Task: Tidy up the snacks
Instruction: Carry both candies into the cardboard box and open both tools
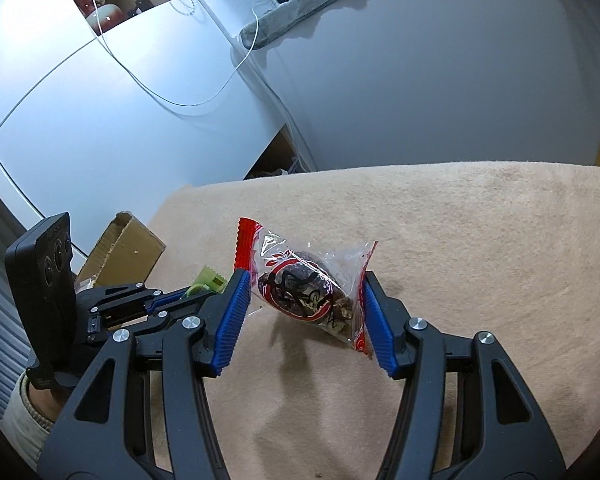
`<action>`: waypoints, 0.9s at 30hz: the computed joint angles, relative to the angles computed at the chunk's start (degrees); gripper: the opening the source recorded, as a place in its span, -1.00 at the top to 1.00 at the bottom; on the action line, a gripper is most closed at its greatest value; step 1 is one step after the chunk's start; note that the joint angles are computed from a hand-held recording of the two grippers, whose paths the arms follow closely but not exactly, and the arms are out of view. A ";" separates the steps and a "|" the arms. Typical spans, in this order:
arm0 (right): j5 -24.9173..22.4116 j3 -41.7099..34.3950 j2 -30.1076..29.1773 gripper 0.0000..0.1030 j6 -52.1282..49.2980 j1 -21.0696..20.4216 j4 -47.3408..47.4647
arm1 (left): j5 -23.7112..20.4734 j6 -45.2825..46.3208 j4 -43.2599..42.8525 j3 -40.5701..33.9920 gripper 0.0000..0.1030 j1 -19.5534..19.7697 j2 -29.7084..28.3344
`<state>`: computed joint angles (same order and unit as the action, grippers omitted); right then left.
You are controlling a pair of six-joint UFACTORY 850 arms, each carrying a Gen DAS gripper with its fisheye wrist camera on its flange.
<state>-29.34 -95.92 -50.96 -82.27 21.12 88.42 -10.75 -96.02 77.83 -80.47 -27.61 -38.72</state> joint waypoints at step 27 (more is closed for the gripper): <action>6.77 23.91 21.32 -0.13 -34.47 7.31 33.05 | -17.47 -39.39 35.79 29.32 0.91 -7.05 29.11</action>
